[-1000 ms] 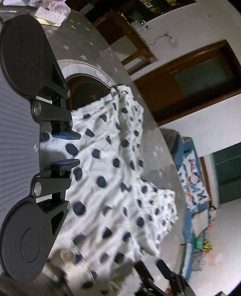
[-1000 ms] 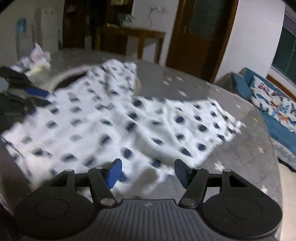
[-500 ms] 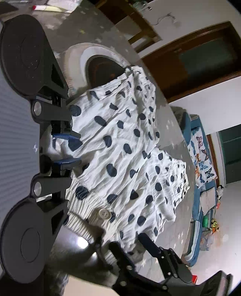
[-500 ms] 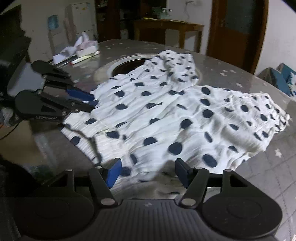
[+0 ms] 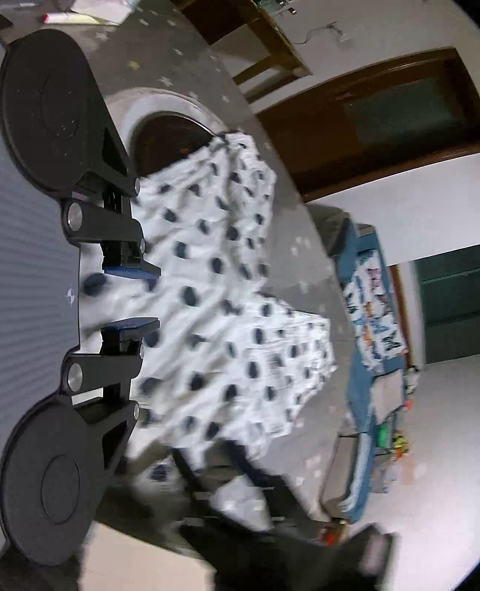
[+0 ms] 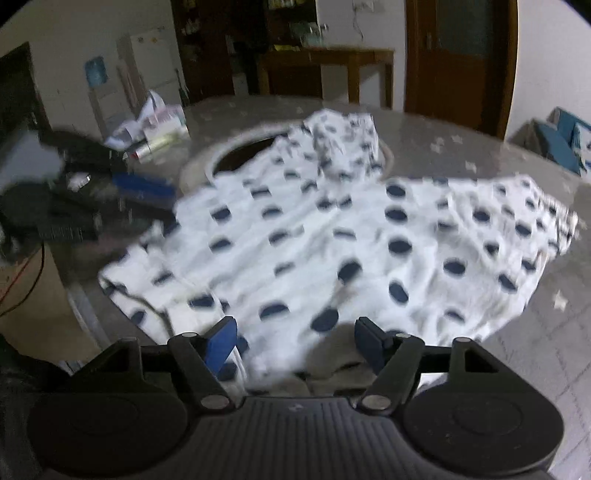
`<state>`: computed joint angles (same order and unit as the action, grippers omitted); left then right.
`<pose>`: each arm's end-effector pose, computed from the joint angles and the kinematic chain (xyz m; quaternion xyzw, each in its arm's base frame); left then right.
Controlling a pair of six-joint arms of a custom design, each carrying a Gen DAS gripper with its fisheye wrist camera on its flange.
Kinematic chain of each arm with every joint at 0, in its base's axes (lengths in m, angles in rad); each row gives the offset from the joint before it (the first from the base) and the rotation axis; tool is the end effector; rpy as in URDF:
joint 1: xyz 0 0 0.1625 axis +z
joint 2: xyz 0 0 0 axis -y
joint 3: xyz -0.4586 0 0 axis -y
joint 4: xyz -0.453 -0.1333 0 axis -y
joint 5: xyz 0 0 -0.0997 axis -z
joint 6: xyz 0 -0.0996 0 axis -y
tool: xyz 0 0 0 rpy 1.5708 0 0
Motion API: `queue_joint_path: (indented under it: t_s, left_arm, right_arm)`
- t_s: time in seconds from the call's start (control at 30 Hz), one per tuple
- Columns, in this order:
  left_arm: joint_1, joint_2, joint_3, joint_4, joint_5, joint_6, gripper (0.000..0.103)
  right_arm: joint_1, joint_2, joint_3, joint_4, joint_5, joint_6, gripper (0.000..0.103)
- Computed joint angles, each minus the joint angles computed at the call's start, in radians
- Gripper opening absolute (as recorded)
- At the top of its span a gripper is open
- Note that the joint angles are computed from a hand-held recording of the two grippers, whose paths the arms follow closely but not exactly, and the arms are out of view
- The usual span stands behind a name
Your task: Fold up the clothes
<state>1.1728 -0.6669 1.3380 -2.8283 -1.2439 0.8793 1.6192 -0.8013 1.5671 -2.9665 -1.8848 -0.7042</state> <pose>-0.1772 -0.8479 0.1411 0.5253 0.7864 -0.2398 0.2193 0.1403 -0.7761 0.1601 0.3001 -0.8912 0.2418 0.2393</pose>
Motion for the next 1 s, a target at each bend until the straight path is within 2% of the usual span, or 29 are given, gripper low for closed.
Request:
queue_joint_path:
  t_s: [0.2,0.37,0.6,0.73,1.0]
  left_arm:
    - [-0.001,0.066,-0.066,0.046,-0.063,-0.034,0.026]
    - [-0.001,0.082,-0.073,0.116,-0.117,-0.026,0.026]
    - [0.000,0.078,-0.056,0.202,-0.155,0.019,0.025]
    - [0.003,0.080,-0.064,0.240,-0.162,0.023,0.024]
    - [0.012,0.090,-0.103,0.315,-0.193,0.002,0.024]
  right_arm:
    - [-0.004,-0.033,0.017,-0.013,0.025,-0.015,0.072]
    - [-0.006,0.004,-0.073,-0.059,-0.026,-0.015,0.072]
    - [-0.028,0.140,-0.319,-0.056,-0.106,0.011,0.070]
    - [-0.045,0.228,-0.484,-0.026,-0.151,0.048,0.066]
    - [-0.074,0.392,-0.801,0.063,-0.223,0.067,0.060]
